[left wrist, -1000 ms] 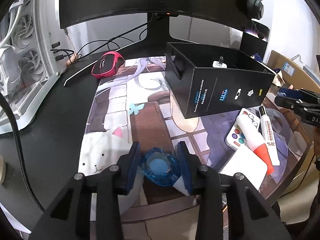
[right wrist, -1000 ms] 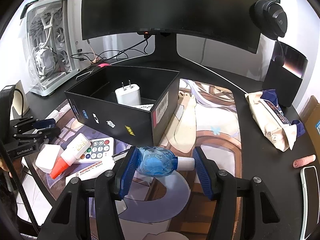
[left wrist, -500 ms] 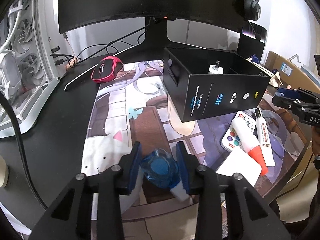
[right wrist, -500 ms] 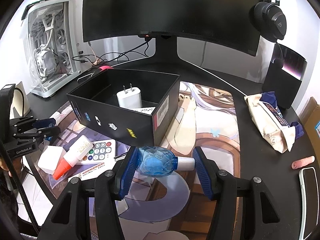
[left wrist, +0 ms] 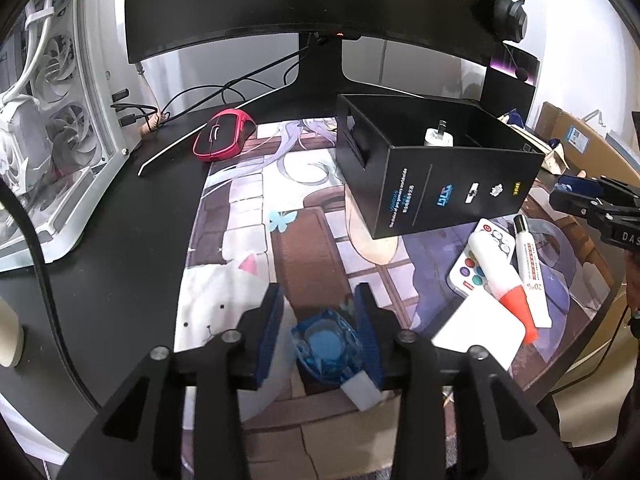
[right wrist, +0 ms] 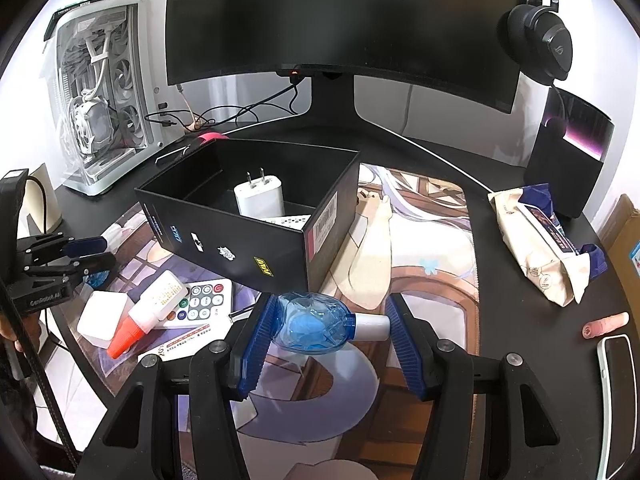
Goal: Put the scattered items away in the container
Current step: 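Lift the blue dispenser with the left gripper toward the black box while right carries the blue bottle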
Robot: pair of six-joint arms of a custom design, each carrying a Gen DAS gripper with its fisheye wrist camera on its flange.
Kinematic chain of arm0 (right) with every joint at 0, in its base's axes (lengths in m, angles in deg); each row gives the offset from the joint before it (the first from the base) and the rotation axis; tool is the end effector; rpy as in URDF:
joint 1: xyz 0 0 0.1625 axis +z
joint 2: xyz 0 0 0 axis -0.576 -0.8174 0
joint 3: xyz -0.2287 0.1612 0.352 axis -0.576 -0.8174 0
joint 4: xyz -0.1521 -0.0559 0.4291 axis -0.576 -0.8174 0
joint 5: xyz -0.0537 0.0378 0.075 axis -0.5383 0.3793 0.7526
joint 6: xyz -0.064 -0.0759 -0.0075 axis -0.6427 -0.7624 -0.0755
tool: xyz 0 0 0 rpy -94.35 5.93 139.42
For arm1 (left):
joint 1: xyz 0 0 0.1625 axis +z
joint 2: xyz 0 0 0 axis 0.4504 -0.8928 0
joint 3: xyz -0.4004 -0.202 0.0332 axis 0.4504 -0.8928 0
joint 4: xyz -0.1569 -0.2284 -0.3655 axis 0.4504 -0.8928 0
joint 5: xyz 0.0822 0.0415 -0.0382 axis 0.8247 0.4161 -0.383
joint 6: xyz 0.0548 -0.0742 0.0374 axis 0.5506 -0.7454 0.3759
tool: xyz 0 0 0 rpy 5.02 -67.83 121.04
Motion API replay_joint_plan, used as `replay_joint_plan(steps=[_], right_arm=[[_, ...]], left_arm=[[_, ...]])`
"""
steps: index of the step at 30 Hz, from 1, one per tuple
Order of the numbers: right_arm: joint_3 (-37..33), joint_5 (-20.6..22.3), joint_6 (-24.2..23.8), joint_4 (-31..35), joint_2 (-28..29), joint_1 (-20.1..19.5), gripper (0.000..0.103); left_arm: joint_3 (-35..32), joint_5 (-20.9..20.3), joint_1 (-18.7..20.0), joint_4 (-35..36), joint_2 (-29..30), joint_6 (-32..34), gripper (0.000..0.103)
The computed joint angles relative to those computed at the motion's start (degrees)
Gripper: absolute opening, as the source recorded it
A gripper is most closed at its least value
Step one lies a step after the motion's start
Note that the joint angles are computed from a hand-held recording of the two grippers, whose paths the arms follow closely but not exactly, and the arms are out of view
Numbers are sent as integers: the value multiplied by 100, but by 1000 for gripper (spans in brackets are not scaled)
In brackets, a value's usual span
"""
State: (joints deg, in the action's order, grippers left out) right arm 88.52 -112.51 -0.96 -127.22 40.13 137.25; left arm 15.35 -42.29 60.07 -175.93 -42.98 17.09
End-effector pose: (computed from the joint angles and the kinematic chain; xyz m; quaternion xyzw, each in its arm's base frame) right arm 0.2609 -0.8134 -0.0742 0.2690 -0.8506 0.3328 0.3056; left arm 0.1275 -0.8333 0.2900 0.2525 0.8682 -0.3051 0.2989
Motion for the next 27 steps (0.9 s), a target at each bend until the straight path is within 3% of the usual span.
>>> replay_joint_plan(steps=[10,12,13,14,27], right_arm=[[54,36,-58,-11,-22,30,56],[60,36,-67,-15,-21,36,56],[63,36,-70,-16,-21,38,56],[67,38,-73,-21,-22,38,56],[63,46,-40,-12,-26,31,56]], left_arm=[[306,-20,71,-182,-138,-25,47],[334,-94,82,-222,-144,33,42],[349,-143,83,-196,-156,66,32],[359,-151,75,-188,-159,109,29],[378,-133,29,-237,-175,223,29]])
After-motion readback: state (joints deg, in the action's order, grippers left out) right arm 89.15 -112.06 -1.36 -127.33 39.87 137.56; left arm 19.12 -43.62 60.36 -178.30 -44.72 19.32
